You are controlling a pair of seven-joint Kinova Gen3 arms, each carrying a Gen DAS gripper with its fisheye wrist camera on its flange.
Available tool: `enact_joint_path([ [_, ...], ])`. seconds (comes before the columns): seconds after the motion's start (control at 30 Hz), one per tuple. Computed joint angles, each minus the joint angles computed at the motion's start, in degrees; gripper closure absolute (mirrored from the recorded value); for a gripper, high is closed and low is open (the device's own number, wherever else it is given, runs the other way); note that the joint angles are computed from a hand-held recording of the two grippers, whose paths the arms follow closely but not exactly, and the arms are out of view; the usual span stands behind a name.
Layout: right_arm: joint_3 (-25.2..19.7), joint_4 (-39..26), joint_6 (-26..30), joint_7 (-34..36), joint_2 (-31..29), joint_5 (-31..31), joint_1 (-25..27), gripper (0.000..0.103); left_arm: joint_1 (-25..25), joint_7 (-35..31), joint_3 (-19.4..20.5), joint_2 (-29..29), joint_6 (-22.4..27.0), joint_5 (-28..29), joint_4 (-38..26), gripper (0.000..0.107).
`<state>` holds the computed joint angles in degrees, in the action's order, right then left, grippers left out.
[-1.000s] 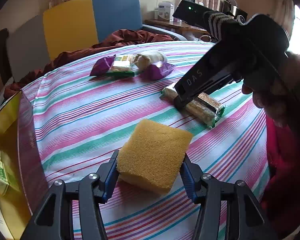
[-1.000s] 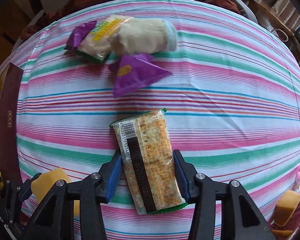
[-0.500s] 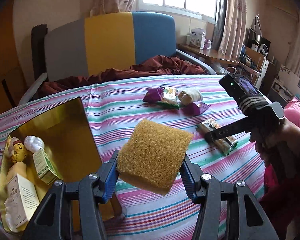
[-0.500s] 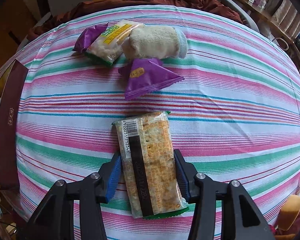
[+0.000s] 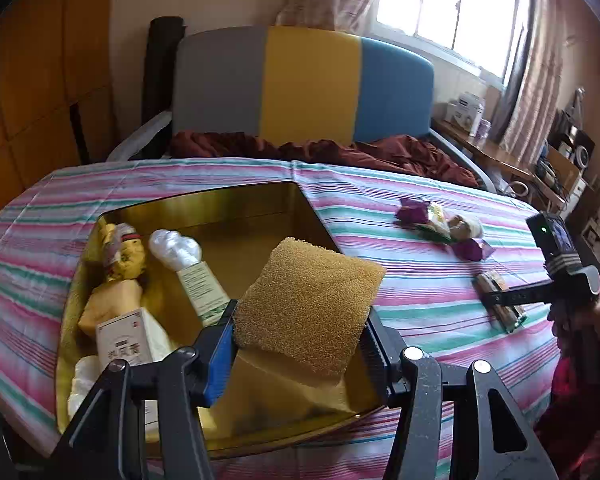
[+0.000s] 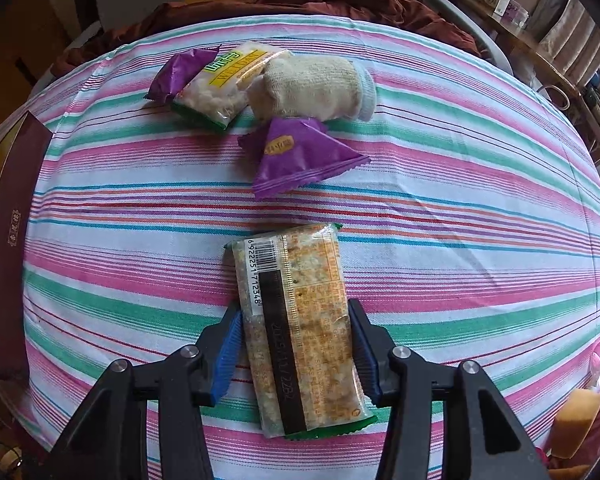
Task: Organize objects
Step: 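Carry the yellow sponge into the gold tray and open the left tool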
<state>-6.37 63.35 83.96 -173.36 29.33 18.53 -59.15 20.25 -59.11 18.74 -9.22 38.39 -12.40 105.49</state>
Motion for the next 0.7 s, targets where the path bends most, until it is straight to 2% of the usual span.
enact_joint_path([
  [0.1,0.0,0.2,-0.1,-0.5,-0.3,0.0,-0.2,0.053,-1.8,-2.1,-4.4,-1.7,0.5,3.6,1.6,0.051],
  [0.23,-0.2,1.2,-0.5,-0.3,-0.7,0.1,0.1,0.053,-6.0,-2.9,-6.8,-3.7,1.1,4.7,3.9,0.051],
  [0.47,0.2,-0.9,0.5,1.0,0.9,0.1,0.1,0.053,-11.0,-2.7,-6.3,-4.9,1.2,3.4,5.7,0.051],
  [0.7,0.5,-0.6,0.0,1.6,1.1,0.0,0.4,0.053,-11.4,1.1,-2.7,-0.6,1.6,-2.1,2.5,0.051],
])
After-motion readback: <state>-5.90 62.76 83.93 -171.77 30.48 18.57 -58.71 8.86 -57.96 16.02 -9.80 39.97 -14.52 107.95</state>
